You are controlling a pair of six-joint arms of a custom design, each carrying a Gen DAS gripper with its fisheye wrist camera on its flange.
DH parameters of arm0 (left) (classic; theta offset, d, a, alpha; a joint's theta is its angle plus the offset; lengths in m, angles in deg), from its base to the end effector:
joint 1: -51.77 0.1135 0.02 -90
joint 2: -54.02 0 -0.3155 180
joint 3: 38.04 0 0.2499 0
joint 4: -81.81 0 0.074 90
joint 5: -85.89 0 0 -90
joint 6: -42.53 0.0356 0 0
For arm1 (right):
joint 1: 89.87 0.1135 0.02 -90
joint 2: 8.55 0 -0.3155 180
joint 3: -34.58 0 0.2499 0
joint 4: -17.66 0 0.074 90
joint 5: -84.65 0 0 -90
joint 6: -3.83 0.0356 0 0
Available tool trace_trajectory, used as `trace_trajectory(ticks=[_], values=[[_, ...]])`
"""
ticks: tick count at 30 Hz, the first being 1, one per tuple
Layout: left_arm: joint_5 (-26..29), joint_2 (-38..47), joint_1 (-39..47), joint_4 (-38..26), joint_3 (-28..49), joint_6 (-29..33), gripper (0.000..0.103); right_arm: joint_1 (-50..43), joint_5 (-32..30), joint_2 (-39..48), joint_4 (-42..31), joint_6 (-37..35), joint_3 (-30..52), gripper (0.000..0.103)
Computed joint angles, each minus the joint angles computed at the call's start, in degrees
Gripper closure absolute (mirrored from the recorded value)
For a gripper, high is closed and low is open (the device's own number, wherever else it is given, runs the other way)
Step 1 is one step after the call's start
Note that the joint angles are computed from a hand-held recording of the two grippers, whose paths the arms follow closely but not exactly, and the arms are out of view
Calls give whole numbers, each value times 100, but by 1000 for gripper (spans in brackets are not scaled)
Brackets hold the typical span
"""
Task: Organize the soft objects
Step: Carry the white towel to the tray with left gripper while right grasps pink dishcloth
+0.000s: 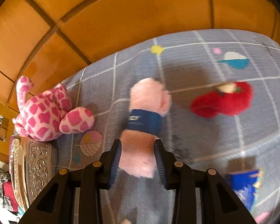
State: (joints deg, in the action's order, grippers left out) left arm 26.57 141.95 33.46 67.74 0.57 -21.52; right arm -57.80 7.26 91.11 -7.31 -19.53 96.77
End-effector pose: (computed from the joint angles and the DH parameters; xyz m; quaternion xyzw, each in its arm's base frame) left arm 0.2016 -0.0858 0.1457 0.4099 0.8464 -0.2421 0.2386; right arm 0.2766 0.1642 0.1761 0.3118 0.9140 0.1102 0.2351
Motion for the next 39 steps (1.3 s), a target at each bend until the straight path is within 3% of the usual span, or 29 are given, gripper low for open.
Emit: trace_trajectory(ticks=[4, 7, 13, 17, 25, 39], values=[[18, 2, -7, 5, 2, -39, 92, 15, 17, 496, -482, -286, 513, 70], [30, -25, 0, 45, -37, -39, 92, 173, 181, 455, -739, -430, 613, 77], [200, 4, 152, -257, 98, -143, 93, 725, 218, 94, -1438, -499, 612, 78], [-127, -376, 59, -332, -3, -199, 94, 1134, 354, 65, -1163, -288, 148, 77], [-101, -1281, 485, -787, 76, -105, 94, 987, 269, -42, -614, -397, -189, 75], [697, -2191, 1874, -2026, 609, 522, 94, 1154, 594, 69, -880, -517, -15, 74]])
